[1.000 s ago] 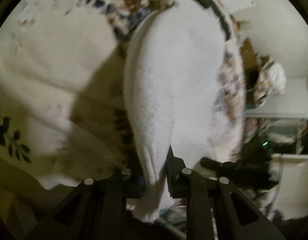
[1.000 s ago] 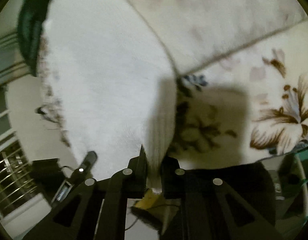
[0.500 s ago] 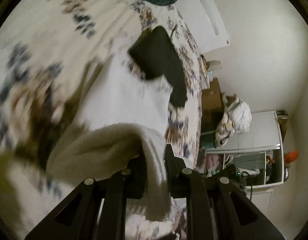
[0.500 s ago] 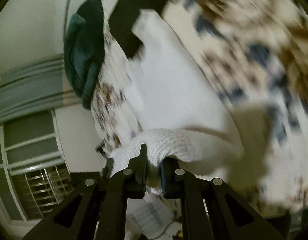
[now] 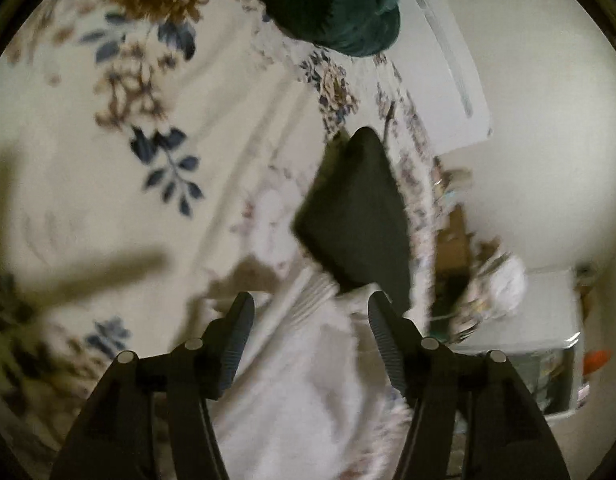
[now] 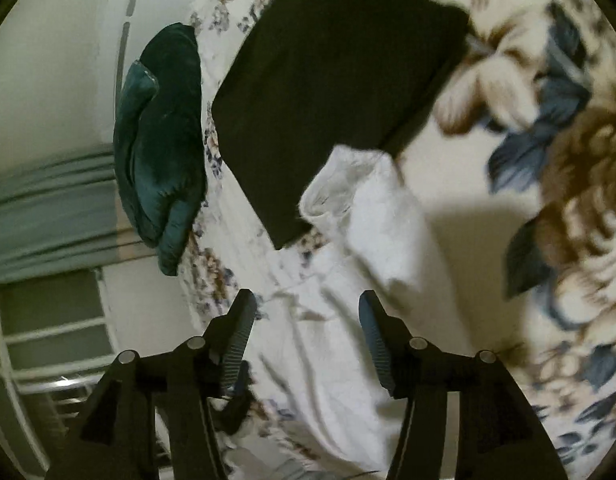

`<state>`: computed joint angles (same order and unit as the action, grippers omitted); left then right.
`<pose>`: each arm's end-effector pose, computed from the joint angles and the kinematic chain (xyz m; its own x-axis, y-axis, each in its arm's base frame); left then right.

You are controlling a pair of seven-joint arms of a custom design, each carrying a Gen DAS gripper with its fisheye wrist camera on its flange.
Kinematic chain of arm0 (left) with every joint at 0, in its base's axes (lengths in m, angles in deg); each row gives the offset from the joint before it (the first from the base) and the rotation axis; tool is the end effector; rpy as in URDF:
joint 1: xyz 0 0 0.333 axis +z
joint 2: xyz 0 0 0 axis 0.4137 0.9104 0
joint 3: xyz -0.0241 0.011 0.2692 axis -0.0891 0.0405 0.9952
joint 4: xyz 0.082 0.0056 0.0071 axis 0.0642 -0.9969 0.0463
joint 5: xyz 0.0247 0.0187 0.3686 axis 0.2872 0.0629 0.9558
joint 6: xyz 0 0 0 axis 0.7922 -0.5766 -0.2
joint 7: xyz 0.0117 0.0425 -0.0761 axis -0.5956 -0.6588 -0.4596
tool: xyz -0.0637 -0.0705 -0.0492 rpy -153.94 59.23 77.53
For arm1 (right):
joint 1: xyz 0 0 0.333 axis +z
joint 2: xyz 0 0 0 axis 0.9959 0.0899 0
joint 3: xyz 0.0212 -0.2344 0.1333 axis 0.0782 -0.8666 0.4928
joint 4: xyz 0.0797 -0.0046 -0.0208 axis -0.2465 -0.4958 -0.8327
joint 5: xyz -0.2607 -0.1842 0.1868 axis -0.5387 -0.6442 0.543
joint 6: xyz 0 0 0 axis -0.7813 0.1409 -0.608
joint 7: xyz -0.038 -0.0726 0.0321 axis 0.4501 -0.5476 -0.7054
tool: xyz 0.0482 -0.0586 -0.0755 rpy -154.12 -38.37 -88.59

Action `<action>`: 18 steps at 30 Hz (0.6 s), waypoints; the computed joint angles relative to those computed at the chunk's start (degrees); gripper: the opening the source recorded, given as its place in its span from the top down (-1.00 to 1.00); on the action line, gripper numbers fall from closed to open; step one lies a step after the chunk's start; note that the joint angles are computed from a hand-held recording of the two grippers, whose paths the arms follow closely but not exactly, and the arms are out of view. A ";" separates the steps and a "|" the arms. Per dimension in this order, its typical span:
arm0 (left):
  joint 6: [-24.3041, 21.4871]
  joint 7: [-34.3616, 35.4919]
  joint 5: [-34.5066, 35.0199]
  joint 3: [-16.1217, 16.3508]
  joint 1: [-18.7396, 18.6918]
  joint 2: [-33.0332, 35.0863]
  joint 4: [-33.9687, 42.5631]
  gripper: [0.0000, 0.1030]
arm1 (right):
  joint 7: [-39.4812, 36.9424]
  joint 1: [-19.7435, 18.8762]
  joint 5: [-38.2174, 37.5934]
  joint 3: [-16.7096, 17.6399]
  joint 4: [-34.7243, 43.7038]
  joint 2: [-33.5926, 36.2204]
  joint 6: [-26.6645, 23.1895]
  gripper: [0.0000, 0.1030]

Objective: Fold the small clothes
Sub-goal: 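Lay the hem over the collar with both grippers and release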

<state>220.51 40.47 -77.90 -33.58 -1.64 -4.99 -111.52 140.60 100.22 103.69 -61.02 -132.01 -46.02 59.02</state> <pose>0.4537 -0.2429 0.4772 0.4085 -0.5292 0.7437 -0.6729 -0.7251 -0.1464 0.5689 0.2980 0.4921 -0.3031 -0.5347 -0.7888 -0.9356 0.3244 0.1396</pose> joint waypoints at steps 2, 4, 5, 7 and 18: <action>-6.97 -0.67 7.18 -1.84 2.04 1.67 3.65 -0.10 | -0.08 0.63 -4.62 -0.62 -0.97 -1.48 -0.71 -0.10; -12.71 2.98 9.85 -3.15 2.62 5.26 8.83 -0.10 | -1.16 1.19 -8.43 -1.05 -3.41 -4.00 -2.44 -0.10; -15.02 3.67 11.69 -4.09 3.30 7.03 11.12 -0.10 | -1.89 1.56 -9.90 -1.17 -3.73 -4.35 -3.37 -0.10; -20.37 5.35 16.85 -6.19 4.24 12.67 18.08 -0.07 | -3.06 2.59 -13.60 -1.17 -2.83 -3.84 -5.19 -0.10; -15.15 3.85 15.30 -8.79 10.19 9.70 13.17 0.89 | 3.91 3.71 -24.41 -2.02 -1.63 -3.54 -1.90 0.87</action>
<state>205.36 44.32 -62.60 -42.37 8.54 4.71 -98.35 144.52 103.93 79.28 -63.05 -133.64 -49.56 57.12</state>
